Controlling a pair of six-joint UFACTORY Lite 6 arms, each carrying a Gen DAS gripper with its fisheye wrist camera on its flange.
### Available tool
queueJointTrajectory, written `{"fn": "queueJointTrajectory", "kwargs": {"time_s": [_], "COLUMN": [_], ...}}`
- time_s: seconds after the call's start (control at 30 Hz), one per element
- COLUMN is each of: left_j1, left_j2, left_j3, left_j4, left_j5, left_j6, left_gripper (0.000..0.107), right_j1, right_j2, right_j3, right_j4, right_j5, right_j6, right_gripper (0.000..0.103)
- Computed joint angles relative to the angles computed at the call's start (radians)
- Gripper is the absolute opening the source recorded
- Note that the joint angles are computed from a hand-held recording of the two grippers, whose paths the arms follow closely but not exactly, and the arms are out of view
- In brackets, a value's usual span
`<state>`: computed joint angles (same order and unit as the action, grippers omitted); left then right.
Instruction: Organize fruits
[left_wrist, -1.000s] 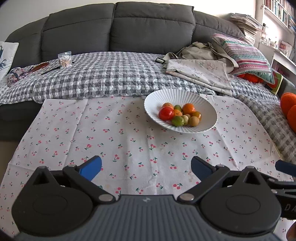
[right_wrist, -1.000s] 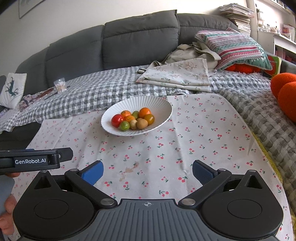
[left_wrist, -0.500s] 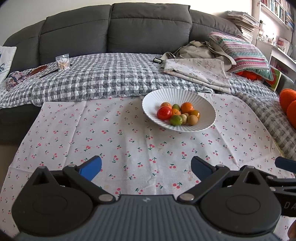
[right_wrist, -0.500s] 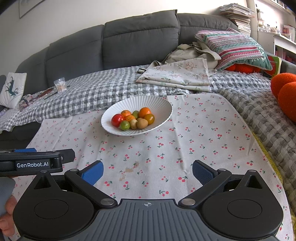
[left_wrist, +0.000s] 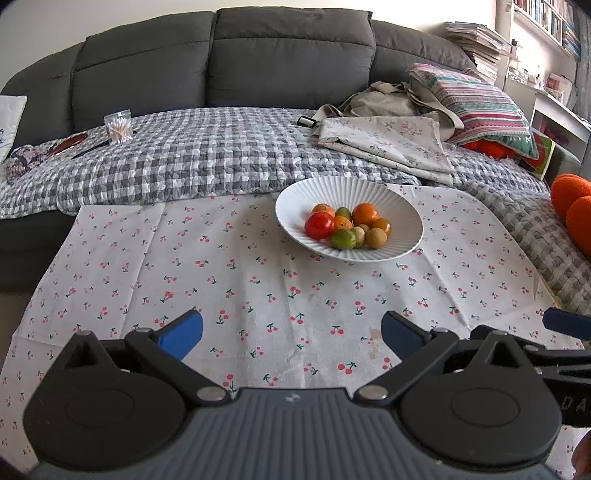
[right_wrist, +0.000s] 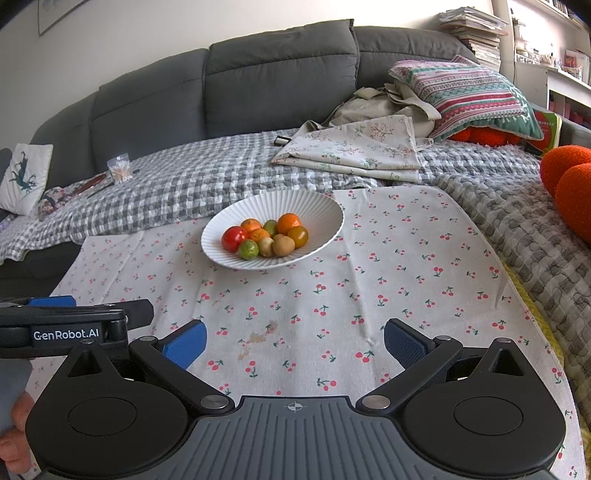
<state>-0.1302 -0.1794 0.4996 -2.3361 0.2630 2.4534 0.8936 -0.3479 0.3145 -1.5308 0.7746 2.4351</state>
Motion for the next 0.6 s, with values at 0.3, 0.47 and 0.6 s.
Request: {"fn": "queueJointTrajectory", "kwargs": {"time_s": [0.3,0.47,0.6], "left_j1": [-0.011,-0.01,-0.009], "left_j2": [-0.003,-0.002,0.002], "left_j3": [-0.006,-0.007,-0.002], "left_j4": [-0.01,0.007,0.015], "left_j5": [-0.001,0.0,-0.002], "left_j6": [0.011,-0.004,-0.014], "left_gripper": [0.102,0.102,0.102], "right_j1": [-0.003,-0.004,-0.003], "right_j2": [-0.002,-0.002,-0.001], "right_j3": [-0.002,-0.003,-0.003], "right_j4": [-0.003,-0.004,-0.004], "right_j5": [-0.001,-0.001,-0.001], "right_j6": [0.001,0.001,0.002], "right_gripper": [0.103,0.103,0.103]}}
